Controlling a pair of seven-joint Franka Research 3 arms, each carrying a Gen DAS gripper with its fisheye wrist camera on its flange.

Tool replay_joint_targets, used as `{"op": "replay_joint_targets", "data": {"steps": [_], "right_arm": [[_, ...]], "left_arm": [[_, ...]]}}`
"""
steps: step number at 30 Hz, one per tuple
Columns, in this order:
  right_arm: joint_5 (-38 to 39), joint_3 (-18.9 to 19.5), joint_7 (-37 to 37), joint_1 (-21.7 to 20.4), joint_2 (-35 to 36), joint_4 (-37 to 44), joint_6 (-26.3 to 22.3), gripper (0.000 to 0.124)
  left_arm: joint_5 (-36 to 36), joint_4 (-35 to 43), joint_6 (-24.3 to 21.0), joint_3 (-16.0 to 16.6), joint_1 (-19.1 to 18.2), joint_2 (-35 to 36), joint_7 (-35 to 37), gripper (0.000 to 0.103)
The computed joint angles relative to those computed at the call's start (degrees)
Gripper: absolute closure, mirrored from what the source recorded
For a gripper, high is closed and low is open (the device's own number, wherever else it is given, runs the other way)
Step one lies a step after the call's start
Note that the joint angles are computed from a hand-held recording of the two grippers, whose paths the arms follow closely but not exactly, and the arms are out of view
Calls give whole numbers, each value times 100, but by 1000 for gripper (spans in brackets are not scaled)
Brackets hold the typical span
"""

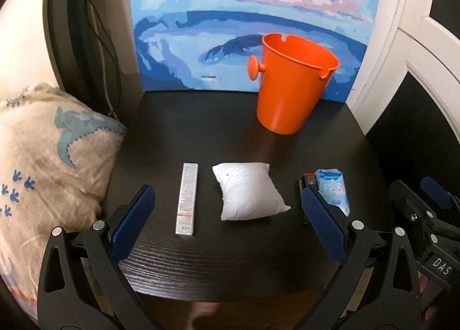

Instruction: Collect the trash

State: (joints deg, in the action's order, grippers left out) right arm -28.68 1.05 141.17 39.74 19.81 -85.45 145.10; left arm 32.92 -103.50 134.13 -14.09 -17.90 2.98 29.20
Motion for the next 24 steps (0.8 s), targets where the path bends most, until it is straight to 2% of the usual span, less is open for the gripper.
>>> {"op": "replay_joint_targets", "data": {"steps": [5,10,24], "right_arm": [[23,-5,48,-12,-25,-37,24,24],[75,15,7,-35,-12,-23,-23,24],[62,2,4,-23,-3,-27,-8,24]], "left_arm": [[19,2,-18,-1,-6,-7,-17,3],[83,106,-255,-10,-40,50,-36,3],[59,157,-251,14,-54,108,-7,3]]}}
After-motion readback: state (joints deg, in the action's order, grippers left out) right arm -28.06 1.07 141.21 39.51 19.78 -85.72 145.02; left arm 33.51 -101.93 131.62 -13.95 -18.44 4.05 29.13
